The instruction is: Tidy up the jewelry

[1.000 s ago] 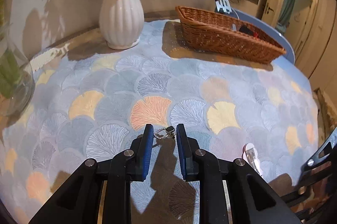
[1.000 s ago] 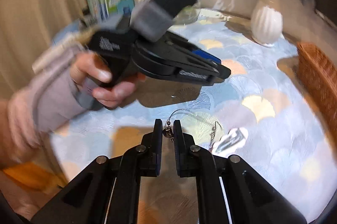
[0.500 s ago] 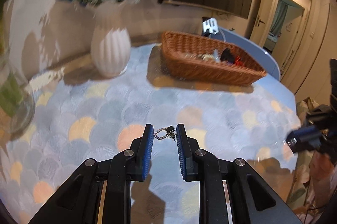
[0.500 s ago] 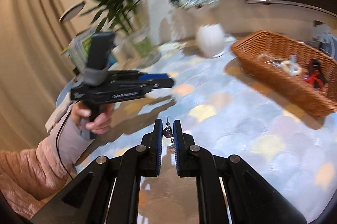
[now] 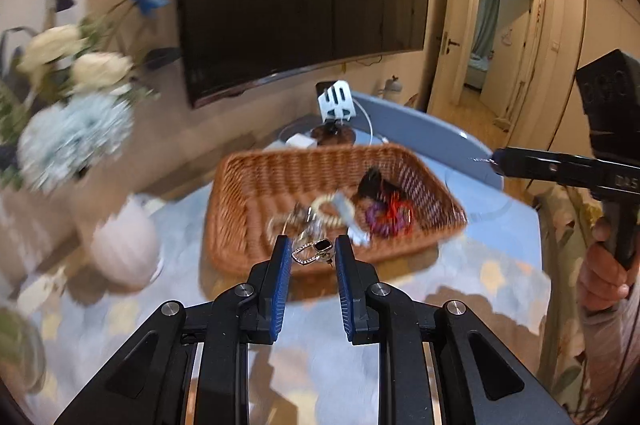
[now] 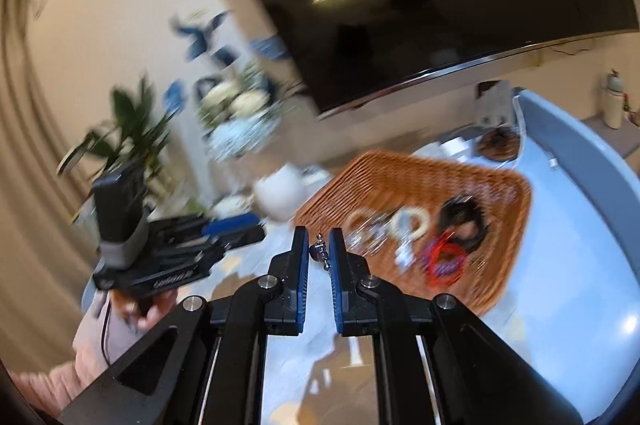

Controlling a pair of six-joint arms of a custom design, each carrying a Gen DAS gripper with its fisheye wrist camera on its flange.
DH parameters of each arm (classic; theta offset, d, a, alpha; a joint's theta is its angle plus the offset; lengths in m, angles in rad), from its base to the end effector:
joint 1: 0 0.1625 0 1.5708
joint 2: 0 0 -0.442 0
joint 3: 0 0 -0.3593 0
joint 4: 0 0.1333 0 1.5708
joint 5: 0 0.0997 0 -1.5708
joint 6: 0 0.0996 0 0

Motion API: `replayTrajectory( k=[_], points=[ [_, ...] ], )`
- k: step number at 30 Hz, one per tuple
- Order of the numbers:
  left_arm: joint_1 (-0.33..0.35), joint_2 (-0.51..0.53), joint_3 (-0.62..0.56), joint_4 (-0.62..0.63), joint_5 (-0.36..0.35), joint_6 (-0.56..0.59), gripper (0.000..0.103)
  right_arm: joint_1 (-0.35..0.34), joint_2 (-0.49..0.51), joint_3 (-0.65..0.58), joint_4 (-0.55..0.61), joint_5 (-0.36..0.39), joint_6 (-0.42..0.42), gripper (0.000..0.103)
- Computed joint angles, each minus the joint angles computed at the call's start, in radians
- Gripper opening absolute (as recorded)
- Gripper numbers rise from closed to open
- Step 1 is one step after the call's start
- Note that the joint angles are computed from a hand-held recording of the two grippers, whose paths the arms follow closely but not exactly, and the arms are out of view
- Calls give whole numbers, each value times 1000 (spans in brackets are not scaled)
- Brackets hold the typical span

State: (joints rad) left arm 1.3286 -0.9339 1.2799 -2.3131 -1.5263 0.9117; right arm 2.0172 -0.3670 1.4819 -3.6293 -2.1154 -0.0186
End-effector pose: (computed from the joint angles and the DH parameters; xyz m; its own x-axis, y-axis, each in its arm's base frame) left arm -0.0417 -0.7429 0.3427 -0.4216 0.8445 -0.3303 0.9055 0.3722 -0.2040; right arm 0.3751 -0.5945 0.0292 -0.9477 -0.0007 0.3191 -0.2710 0.5294 -0.8039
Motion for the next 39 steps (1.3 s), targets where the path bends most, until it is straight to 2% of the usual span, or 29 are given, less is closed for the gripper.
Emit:
replayTrajectory(
  k=[5,10,14,16,18,26,27,28,29,30,33,35,39],
  points=[
    [-21,109,-110,25,43,-48,22,-74,-13,-46,49,20,47,11],
    [-16,221,-247,68,66,-114,22,-137,23,-167,159,55,70,11],
    [-5,296,-351,120,77,-159,22,-162,70,-268,227,43,47,11],
    [0,319,-375,137,76,-174,22,-172,86,-301,246,47,38,11],
    [3,329,-376,131,73,-181,22,-174,106,-333,249,22,3,11],
    [9,376,-453,154,75,-238,24,-183,122,-356,247,-6,-20,14],
    [12,379,-468,180,63,-249,31,-183,120,-350,238,3,-23,16],
    [16,383,-491,220,43,-266,37,-183,114,-342,238,16,-21,23],
    [19,384,-504,240,29,-279,51,-183,110,-334,237,28,-17,33],
    [20,376,-495,232,17,-285,57,-181,107,-325,225,37,-15,35],
    [21,329,-440,201,-11,-282,57,-166,104,-315,226,15,-10,36],
    [19,284,-388,176,-24,-279,57,-154,86,-278,221,26,19,36],
    [11,165,-229,80,-42,-258,58,-103,69,-223,170,1,34,38]
  ],
)
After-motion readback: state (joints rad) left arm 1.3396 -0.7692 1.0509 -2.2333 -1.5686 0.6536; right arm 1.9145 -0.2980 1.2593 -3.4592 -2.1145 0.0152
